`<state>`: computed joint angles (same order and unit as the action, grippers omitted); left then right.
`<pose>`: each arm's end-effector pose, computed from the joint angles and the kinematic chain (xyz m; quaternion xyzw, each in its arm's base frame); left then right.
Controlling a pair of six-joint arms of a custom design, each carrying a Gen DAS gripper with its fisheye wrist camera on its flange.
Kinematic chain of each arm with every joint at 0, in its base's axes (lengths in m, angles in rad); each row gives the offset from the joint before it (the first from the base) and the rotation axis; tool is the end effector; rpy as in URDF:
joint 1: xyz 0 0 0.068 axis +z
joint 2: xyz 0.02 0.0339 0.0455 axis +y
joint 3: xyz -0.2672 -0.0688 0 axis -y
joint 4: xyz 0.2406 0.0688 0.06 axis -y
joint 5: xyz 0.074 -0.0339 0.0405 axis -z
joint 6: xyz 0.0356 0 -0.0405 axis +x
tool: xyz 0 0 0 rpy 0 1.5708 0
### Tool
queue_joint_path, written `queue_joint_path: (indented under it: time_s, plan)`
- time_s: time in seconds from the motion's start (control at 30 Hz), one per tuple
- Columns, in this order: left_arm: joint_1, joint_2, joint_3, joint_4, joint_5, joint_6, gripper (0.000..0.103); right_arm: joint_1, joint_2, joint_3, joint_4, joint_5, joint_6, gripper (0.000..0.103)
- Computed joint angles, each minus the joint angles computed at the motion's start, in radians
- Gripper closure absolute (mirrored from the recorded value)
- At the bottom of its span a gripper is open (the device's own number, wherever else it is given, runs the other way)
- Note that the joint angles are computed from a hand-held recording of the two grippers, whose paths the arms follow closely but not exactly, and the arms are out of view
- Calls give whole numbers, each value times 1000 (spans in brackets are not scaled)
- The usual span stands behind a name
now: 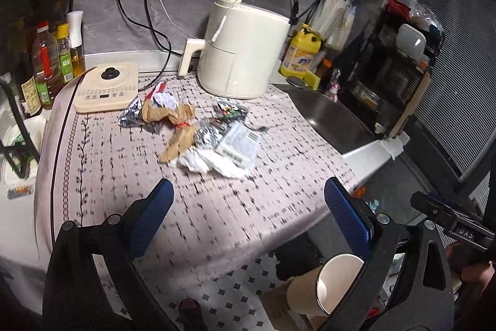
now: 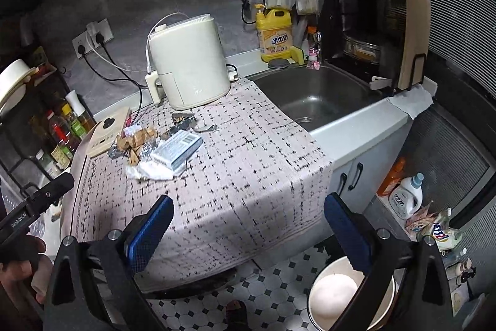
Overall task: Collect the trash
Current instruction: 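Grasp the brown paper with the left tool while the right tool grasps the snack bag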
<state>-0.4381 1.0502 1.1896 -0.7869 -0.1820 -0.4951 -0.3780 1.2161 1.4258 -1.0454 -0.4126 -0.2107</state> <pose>0.1874 -0.0807 0.3724 -0.0659 0.8901 -0.1269 0.4328 0.2112 -0.0685 0.3938 0.0030 0.9164 0.0809 0.3920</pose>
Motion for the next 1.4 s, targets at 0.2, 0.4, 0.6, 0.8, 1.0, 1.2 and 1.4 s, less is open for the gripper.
queue_joint_path:
  time_s: [0.2, 0.4, 0.6, 0.8, 1.0, 1.2, 1.4]
  plan:
    - [237, 114, 20, 103, 198, 131, 13, 181, 107, 48, 88, 128, 146, 8]
    - [399, 273, 60, 183, 343, 223, 23, 277, 210, 113, 127, 222, 240, 8]
    - [484, 469, 156, 225, 413, 293, 36, 330, 294, 162, 159, 311, 327, 8]
    - [505, 625, 275, 227, 437, 394, 37, 358, 357, 192, 182, 374, 401, 8]
    - [498, 778, 412, 157, 401, 533, 37, 396, 416, 226, 186, 411, 464, 8]
    - [483, 840, 441, 135, 358, 639, 71, 418, 465, 262, 186, 430, 488, 8]
    - [528, 817, 451, 103, 441, 609, 94, 458, 532, 324, 181, 427, 490, 8]
